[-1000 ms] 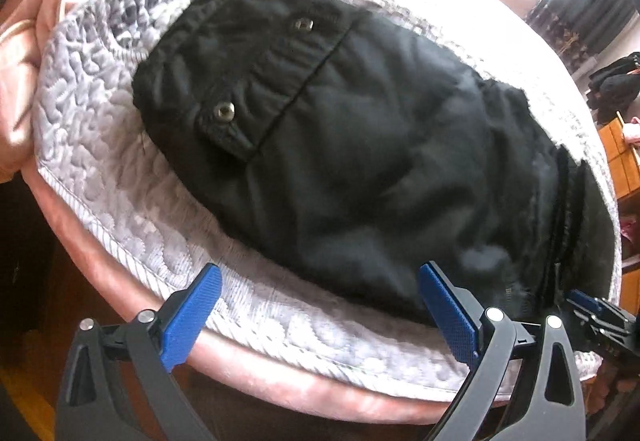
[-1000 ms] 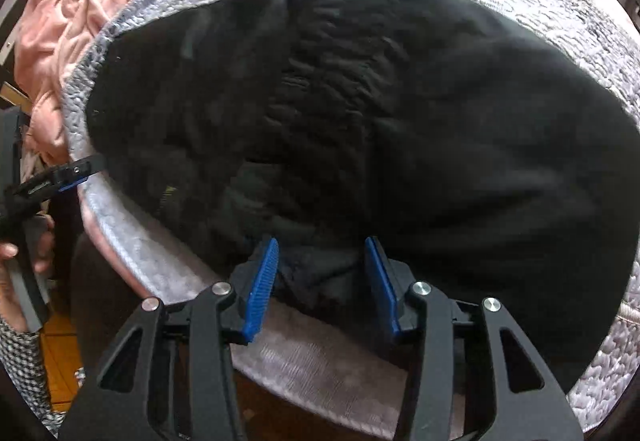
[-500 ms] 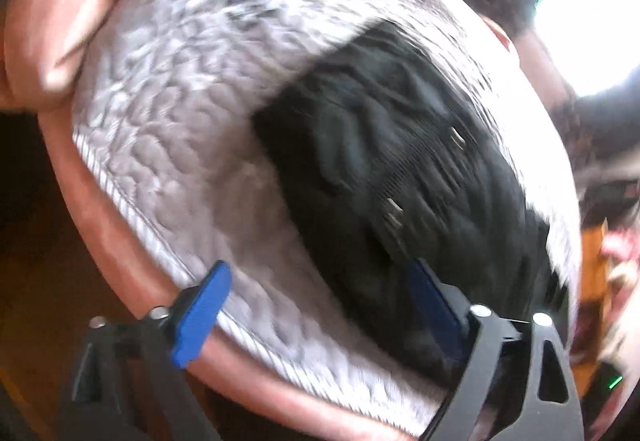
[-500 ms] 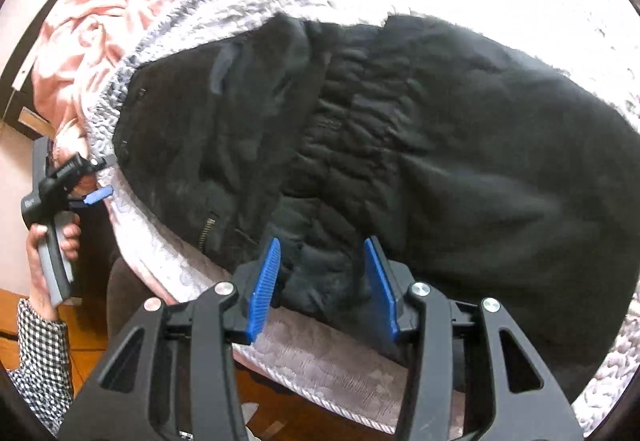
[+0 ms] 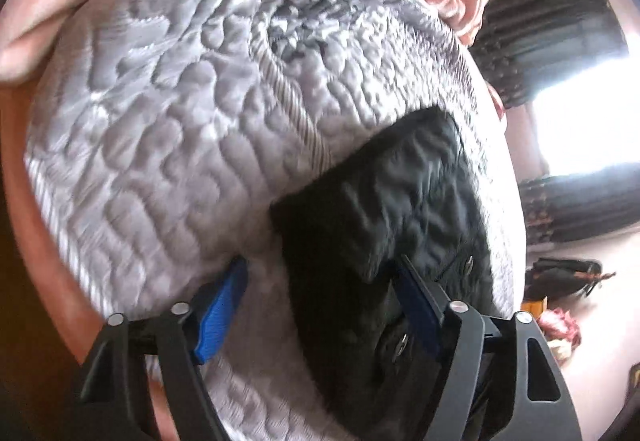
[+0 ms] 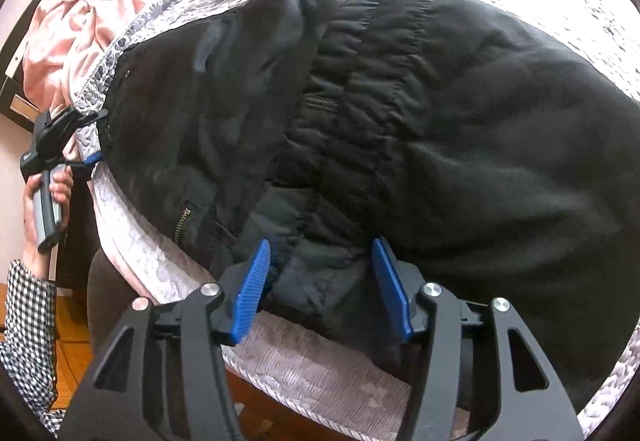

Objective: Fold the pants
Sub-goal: 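Lift the waistband end with the left tool and fold it over the pants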

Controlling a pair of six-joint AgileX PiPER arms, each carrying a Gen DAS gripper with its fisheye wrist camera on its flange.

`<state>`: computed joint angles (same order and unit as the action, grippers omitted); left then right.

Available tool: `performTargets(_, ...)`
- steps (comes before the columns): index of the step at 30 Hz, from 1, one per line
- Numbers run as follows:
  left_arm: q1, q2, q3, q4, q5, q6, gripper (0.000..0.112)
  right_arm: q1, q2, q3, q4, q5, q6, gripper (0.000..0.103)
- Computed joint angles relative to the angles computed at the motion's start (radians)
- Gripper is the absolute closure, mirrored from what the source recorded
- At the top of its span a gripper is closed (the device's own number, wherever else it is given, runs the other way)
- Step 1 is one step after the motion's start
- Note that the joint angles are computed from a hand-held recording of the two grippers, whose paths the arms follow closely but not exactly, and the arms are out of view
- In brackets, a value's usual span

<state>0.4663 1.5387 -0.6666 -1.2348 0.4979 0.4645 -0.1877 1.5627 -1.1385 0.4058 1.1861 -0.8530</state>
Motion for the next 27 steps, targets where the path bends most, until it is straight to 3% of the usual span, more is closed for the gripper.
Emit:
performTargets(3, 0.020, 0.076, -0.036, -0.157, 0.016, 0.122, 0.045, 0.004, 0.004, -0.002, -0.001, 0.000, 0.002, 0.049)
performTargets(9, 0.012, 0.149, -0.091, -0.288, 0.036, 0.209, 0.046, 0.002, 0.009, -0.002, 0.002, -0.002, -0.005, 0.049)
performTargets(12, 0.002, 0.246, -0.118, -0.389, 0.195, 0.292, 0.021, 0.000, 0.009, 0.002, 0.005, -0.005, -0.008, 0.048)
performTargets(13, -0.011, 0.265, -0.123, -0.414, 0.212, 0.316, 0.013, 0.001, 0.009, 0.002, 0.005, -0.006, -0.007, 0.048)
performTargets(16, -0.077, 0.252, -0.179, -0.296, 0.110, 0.237, 0.014, 0.000, 0.006, 0.005, 0.007, -0.008, -0.009, 0.048)
performTargets(18, -0.100, 0.241, -0.194, -0.236, 0.060, 0.140, 0.021, -0.002, 0.003, 0.009, 0.010, -0.011, -0.016, 0.048)
performTargets(20, -0.092, 0.232, -0.189, -0.199, 0.039, 0.046, 0.050, -0.006, 0.004, 0.010, 0.014, -0.010, -0.023, 0.048)
performTargets(24, -0.002, 0.241, -0.141, -0.286, 0.170, 0.160, 0.077, -0.008, 0.002, 0.016, 0.020, -0.014, -0.032, 0.048)
performTargets(25, 0.010, 0.235, -0.125, -0.315, 0.189, 0.199, 0.085, -0.009, 0.000, 0.020, 0.022, -0.016, -0.036, 0.048)
performTargets(27, 0.015, 0.177, -0.085, -0.350, 0.188, 0.242, 0.090, -0.015, -0.001, 0.023, 0.027, -0.016, -0.045, 0.048)
